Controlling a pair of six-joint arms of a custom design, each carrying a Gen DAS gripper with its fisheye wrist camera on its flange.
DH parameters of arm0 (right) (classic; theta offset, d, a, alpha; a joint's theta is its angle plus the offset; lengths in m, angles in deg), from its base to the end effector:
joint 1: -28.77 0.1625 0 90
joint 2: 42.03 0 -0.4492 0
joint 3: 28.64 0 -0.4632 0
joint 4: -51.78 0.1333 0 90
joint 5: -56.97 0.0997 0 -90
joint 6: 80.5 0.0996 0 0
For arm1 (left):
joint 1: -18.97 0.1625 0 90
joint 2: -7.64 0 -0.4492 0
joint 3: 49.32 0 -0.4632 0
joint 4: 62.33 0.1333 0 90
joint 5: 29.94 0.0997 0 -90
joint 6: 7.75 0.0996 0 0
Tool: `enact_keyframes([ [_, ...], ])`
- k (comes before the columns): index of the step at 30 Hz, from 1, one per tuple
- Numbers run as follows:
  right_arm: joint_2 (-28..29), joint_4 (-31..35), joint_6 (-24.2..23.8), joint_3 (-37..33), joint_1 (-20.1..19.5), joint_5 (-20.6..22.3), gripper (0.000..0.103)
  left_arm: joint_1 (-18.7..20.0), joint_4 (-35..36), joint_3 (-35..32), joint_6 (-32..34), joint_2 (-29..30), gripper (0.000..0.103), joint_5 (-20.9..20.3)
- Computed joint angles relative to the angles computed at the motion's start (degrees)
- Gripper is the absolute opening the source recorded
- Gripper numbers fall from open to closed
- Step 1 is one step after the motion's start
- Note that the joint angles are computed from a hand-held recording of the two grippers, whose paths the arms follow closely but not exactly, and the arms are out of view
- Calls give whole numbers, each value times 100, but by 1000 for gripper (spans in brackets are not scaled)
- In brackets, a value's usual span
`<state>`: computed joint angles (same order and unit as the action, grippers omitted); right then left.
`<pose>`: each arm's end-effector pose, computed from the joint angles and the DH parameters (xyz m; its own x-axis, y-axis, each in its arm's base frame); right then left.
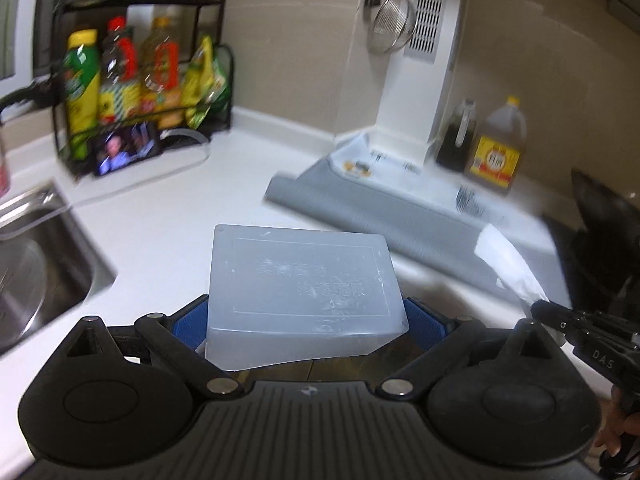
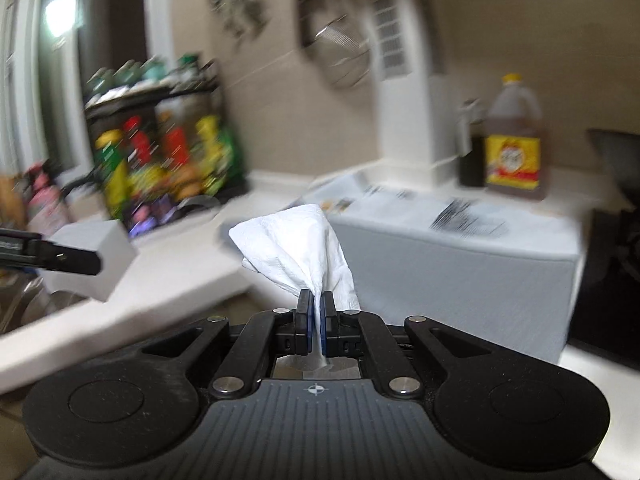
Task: Collect trash
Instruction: 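Carry the plastic box and tissue down toward the bin with both grippers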
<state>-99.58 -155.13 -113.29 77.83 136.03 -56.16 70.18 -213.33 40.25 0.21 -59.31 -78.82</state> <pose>0.2880 -0.6097 0.2505 -0.7689 -0.1308 0.6259 -0.6276 0.3414 -0.6997 -0.3012 -0.6921 0.4008 -0.7668 0.2368 -0.5965 0.6031 0.5838 -0.5435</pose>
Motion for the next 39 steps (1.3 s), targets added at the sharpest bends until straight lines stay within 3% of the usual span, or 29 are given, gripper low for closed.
enact_keyframes([
  [8, 198, 529, 88, 284, 135, -543, 4, 17, -123, 907, 41, -373, 100, 477],
  [11, 239, 628, 76, 325, 172, -704, 4, 23, 21, 1072, 26, -460, 100, 469],
  [16, 278, 815, 81, 290, 220, -875, 4, 113, 436, 1051, -252, -533, 100, 283],
  [39, 312, 1255, 139, 214, 192, -973, 4, 177, 779, 889, -290, -376, 100, 248],
])
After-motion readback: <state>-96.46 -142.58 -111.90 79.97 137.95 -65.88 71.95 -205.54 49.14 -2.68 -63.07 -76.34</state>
